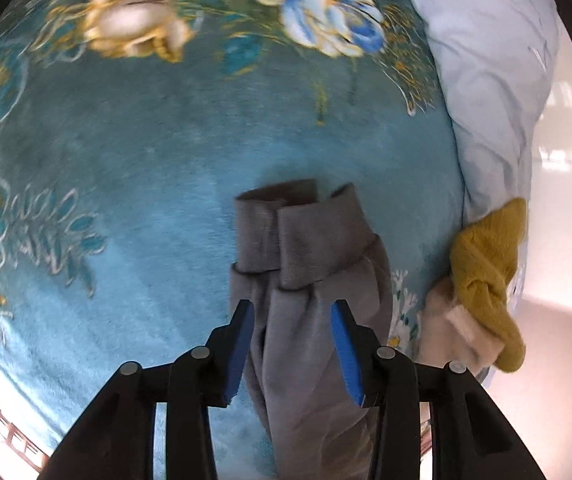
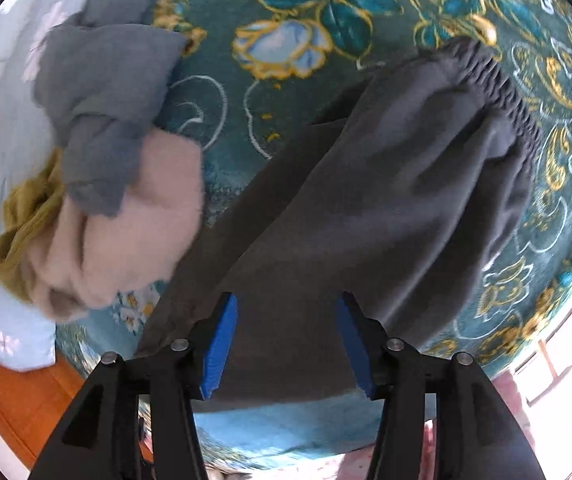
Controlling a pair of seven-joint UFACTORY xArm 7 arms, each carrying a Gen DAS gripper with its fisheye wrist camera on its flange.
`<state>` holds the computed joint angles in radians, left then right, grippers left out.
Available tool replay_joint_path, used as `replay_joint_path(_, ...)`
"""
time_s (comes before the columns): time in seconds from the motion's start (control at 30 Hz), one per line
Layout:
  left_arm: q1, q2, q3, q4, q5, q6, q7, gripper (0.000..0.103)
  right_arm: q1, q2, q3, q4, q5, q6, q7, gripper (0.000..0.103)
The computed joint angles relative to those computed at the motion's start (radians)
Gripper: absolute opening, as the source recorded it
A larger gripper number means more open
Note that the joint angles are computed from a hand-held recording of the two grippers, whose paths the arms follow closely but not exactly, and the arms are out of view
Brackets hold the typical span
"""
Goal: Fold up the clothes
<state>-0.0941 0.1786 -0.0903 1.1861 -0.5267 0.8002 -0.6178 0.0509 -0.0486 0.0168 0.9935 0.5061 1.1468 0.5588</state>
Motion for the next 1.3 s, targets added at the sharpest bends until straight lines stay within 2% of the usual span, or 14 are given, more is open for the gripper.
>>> replay_joint_path(0.33, -0.009, 0.107, 0.003, 0.121, 0.110, 0.073, -0.024, 0.041, -0.009, 0.140, 0.008, 0.054, 0.029, -0.067, 0.209, 0.053)
replay_joint_path(0.5, -0.013, 0.147, 0.004, 0.172, 0.174, 0.113, -0.030, 0.041, -0.013, 0.220, 0.012, 0.132, -0.060, -0.005, 0.286, 0.053)
replay_joint_path(0.53, -0.011, 0.150, 0.004, 0.173, 0.174, 0.113, -0.029, 0.041, -0.012, 0.235, 0.013, 0.151, -0.084, 0.023, 0.302, 0.043)
replay_joint_path(0.57, -0.010, 0.150, 0.004, 0.167, 0.173, 0.108, -0.032, 0.041, -0.012, 0.248, 0.014, 0.166, -0.103, 0.048, 0.314, 0.027)
replay_joint_path(0.6, -0.008, 0.148, 0.005, 0.159, 0.173, 0.103, -0.036, 0.041, -0.013, 0.253, 0.016, 0.168, -0.107, 0.060, 0.318, 0.021)
replay_joint_path(0.63, -0.007, 0.147, 0.006, 0.153, 0.173, 0.097, -0.041, 0.041, -0.017, 0.252, 0.017, 0.162, -0.100, 0.059, 0.313, 0.011)
replay_joint_path(0.67, -0.004, 0.150, 0.005, 0.148, 0.167, 0.088, -0.042, 0.041, -0.019, 0.251, 0.018, 0.159, -0.099, 0.061, 0.305, 0.006)
replay_joint_path(0.77, 0.007, 0.148, 0.000, 0.127, 0.139, 0.069, -0.035, 0.041, -0.022, 0.250, 0.022, 0.173, -0.111, 0.059, 0.258, 0.002)
replay_joint_path(0.9, 0.013, 0.132, -0.006, 0.099, 0.114, 0.037, -0.012, 0.041, -0.024, 0.244, 0.032, 0.234, -0.103, 0.010, 0.118, 0.002)
replay_joint_path(1.07, 0.016, 0.123, -0.010, 0.071, 0.069, 0.002, -0.019, 0.041, -0.012, 0.346, 0.033, 0.338, -0.179, 0.100, 0.077, 0.004)
replay_joint_path(1.13, 0.017, 0.117, -0.011, 0.064, 0.059, -0.009, -0.018, 0.041, -0.006, 0.329, 0.038, 0.310, -0.178, 0.056, 0.059, 0.007)
replay_joint_path(1.2, 0.021, 0.109, -0.017, 0.048, 0.027, -0.033, -0.008, 0.041, -0.012, 0.294, 0.042, 0.272, -0.137, 0.011, 0.028, 0.023)
replay_joint_path(1.23, 0.023, 0.104, -0.018, 0.041, 0.017, -0.038, -0.003, 0.041, -0.016, 0.273, 0.044, 0.251, -0.111, -0.010, 0.009, 0.036)
replay_joint_path(1.3, 0.021, 0.110, -0.017, 0.043, 0.016, -0.034, -0.004, 0.041, -0.023, 0.226, 0.047, 0.216, -0.061, -0.037, -0.043, 0.039)
